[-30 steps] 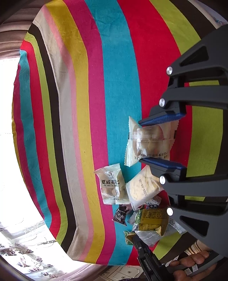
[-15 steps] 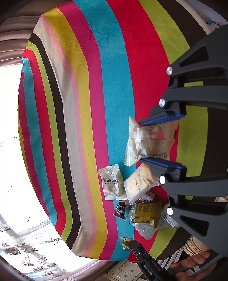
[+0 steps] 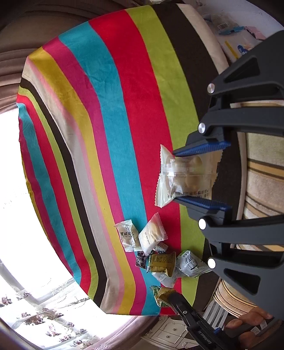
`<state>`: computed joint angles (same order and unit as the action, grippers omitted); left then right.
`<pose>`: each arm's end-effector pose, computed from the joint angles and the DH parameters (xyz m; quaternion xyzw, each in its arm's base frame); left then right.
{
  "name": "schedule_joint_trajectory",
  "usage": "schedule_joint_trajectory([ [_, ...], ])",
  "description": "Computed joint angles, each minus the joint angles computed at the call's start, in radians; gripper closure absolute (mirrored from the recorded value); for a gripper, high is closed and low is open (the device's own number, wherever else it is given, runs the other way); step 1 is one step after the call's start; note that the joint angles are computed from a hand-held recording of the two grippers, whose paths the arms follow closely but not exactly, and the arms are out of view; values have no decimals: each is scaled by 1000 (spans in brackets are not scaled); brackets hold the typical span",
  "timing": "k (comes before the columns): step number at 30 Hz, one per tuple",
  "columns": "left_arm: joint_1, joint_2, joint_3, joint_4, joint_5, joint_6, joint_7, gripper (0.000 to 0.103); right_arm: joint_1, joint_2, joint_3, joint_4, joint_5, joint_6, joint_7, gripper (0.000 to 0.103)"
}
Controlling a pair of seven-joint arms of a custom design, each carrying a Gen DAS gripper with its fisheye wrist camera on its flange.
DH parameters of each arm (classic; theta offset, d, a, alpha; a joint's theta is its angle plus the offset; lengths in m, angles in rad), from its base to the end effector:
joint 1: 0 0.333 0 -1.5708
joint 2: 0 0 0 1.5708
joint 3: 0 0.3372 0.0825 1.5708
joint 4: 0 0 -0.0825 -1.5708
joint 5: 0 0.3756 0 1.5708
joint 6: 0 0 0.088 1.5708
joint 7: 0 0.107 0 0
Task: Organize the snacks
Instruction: 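Carry both packets over the white box and open both tools to drop them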
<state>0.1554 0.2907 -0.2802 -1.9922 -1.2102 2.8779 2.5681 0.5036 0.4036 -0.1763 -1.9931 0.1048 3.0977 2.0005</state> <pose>0.6246 -0.0132 0.3845 -0.6525 0.6404 -0.3927 0.0996 0.6234 0.2148 0.3694 -0.6058 0.7158 -0.1462 0.3149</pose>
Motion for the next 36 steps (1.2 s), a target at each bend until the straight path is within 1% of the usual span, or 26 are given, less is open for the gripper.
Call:
schedule_joint_trajectory([
  [3, -19, -24, -17, -30, -4, -21, 13, 74, 0, -59, -13, -89, 7, 33, 5, 67],
  [7, -67, -51, -24, -61, -12, -34, 42, 74, -26, -133, -9, -199, 28, 72, -8, 67],
  [9, -94, -60, -24, -70, -6, -51, 41, 74, -34, -168, -20, -253, 36, 89, -13, 67],
  [15, -166, -62, -24, -74, 69, -109, 1, 74, -60, -263, -54, -410, 86, 150, -34, 67],
  [18, -200, -52, -37, -66, 125, -116, -18, 74, -61, -292, -81, -468, 132, 172, -55, 67],
  [20, -216, -38, -46, -53, 164, -136, -33, 74, -143, -311, -17, -505, 159, 185, -72, 67],
  [22, -236, -15, -54, -34, 223, -149, -71, 74, -255, -323, 77, -534, 165, 201, -76, 67],
  [23, -244, -3, -59, -25, 253, -154, -89, 74, -326, -329, 137, -550, 152, 211, -62, 67],
  [25, -257, 20, -73, -6, 310, -160, -118, 74, -445, -339, 227, -581, 111, 231, -21, 67],
  [27, -264, 35, -91, 5, 359, -167, -143, 74, -549, -344, 293, -605, 27, 242, 55, 67],
  [28, -268, 45, -99, 15, 381, -171, -156, 74, -591, -347, 314, -616, -26, 248, 102, 67],
  [29, -271, 56, -106, 25, 403, -173, -170, 74, -616, -349, 320, -627, -71, 255, 143, 67],
  [31, -278, 81, -118, 49, 449, -184, -202, 74, -637, -352, 310, -640, -132, 265, 200, 66],
  [34, -284, 115, -137, 84, 510, -196, -249, 74, -634, -357, 277, -659, -182, 279, 246, 66],
  [36, -283, 133, -154, 101, 541, -198, -263, 74, -615, -361, 246, -669, -184, 289, 252, 66],
])
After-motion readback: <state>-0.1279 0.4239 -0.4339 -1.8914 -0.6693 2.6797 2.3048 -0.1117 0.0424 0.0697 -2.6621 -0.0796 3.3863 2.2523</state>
